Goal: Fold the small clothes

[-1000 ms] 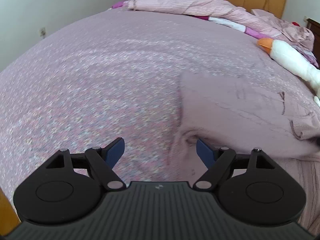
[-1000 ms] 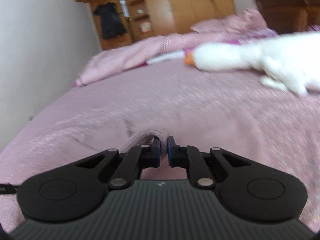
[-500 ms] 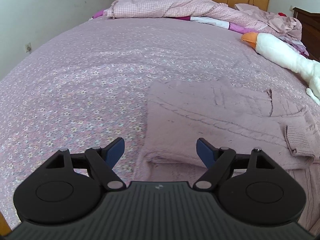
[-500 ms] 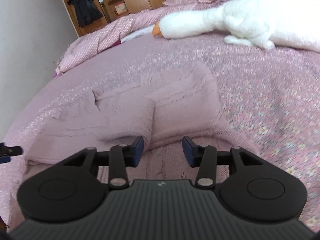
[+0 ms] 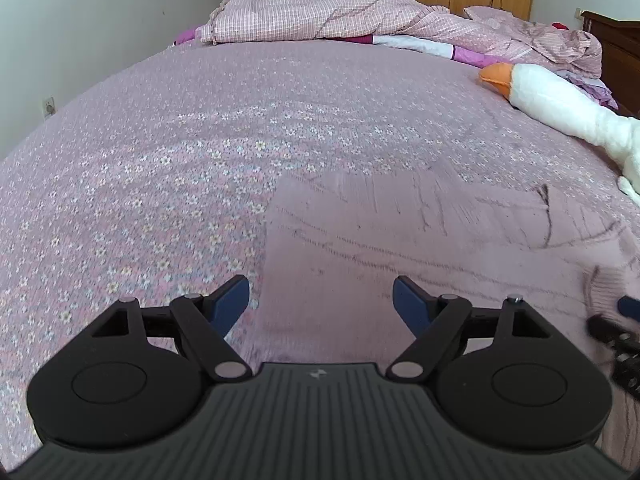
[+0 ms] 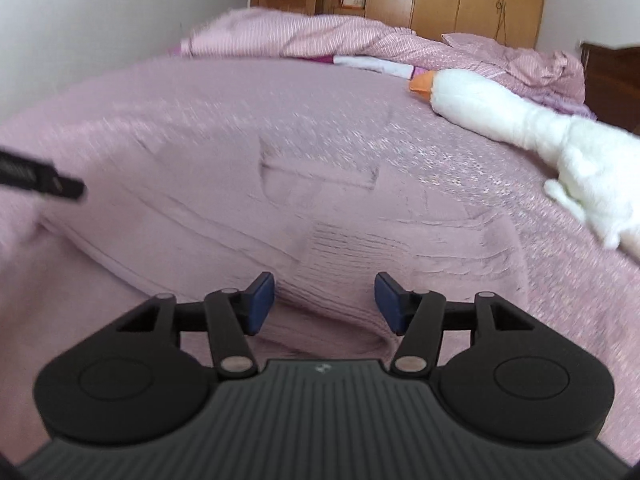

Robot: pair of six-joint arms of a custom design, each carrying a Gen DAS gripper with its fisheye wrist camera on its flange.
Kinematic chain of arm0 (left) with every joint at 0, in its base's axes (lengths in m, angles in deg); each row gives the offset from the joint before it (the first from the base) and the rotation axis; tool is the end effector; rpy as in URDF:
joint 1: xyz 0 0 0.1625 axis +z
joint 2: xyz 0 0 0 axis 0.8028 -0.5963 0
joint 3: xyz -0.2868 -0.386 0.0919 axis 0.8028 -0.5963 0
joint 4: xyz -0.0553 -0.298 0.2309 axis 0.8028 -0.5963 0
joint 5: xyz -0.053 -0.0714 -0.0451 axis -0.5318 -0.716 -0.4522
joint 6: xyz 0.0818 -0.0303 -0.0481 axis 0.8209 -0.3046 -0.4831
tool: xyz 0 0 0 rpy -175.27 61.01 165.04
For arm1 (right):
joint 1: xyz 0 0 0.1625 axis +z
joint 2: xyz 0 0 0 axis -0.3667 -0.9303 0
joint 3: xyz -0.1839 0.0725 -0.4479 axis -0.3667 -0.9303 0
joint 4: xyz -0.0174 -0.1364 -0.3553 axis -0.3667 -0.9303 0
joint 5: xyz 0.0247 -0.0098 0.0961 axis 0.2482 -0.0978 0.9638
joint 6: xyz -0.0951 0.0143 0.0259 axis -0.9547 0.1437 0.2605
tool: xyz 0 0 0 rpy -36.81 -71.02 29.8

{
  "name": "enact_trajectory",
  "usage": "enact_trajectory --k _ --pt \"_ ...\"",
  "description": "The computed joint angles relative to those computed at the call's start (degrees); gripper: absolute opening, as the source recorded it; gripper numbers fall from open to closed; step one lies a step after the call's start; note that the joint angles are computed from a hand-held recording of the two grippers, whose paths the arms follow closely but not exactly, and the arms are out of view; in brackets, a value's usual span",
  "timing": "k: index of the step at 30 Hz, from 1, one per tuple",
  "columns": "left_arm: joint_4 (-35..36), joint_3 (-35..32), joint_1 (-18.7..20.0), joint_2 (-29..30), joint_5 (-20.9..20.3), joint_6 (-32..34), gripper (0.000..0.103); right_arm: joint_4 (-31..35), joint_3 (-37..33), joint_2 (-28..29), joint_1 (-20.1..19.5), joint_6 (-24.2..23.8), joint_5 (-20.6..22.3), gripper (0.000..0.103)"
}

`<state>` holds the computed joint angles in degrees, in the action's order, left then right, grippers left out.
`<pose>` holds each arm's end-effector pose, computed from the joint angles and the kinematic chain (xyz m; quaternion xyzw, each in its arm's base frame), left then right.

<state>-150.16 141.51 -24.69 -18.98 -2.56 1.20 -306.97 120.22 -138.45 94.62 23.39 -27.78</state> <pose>-0.4000 -0.4636 -0.0042 0.2179 0.8613 -0.3391 0.3094 0.0002 -0.3678 0.3430 0.1673 -0.7948 0.4130 0.4120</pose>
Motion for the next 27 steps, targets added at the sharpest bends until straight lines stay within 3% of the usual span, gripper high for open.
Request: enact_trajectory --k 2,3,5,10,15,21,24,27 --pt "-0.78 -1.03 0.38 0.81 0.25 0.77 0.084 2.54 -0.36 -1.43 -1.13 1.14 1.28 0.047" --pt "-1.36 -1.39 0.53 1.15 0.45 1.15 0.084 4.89 -0.97 -2.57 -1.31 2.08 1.39 0.025" --pt "-2.91 -2.19 0.73 2.12 1.23 2.27 0.084 6.12 -1.49 -4.02 -1.1 3.08 1.35 0.018" --pt "-5.56 -4.02 1.28 4.45 4.13 3.78 0.084 7.89 -3.22 -10.2 -2.32 7.04 9.24 0.016" --pt "-1.01 -6.08 2.77 6.13 4.6 2.41 0.084 8.57 -3.65 -15.78 -9.55 15.42 16.99 0.009" --pt "-2.34 -6.37 3.47 7.14 4.88 2.75 0.089 11.89 -2.79 -16.15 -18.43 17.94 16.62 0.009" --pt "-1.62 -6.24 3.69 6.49 4.18 2.24 0.089 11.1 -2.06 -15.56 -20.85 18.83 16.0 0.009" --pt "0.69 -5.74 3.16 5.4 4.28 0.57 0.089 13.18 -1.31 -17.51 -23.04 21.54 19.2 0.012"
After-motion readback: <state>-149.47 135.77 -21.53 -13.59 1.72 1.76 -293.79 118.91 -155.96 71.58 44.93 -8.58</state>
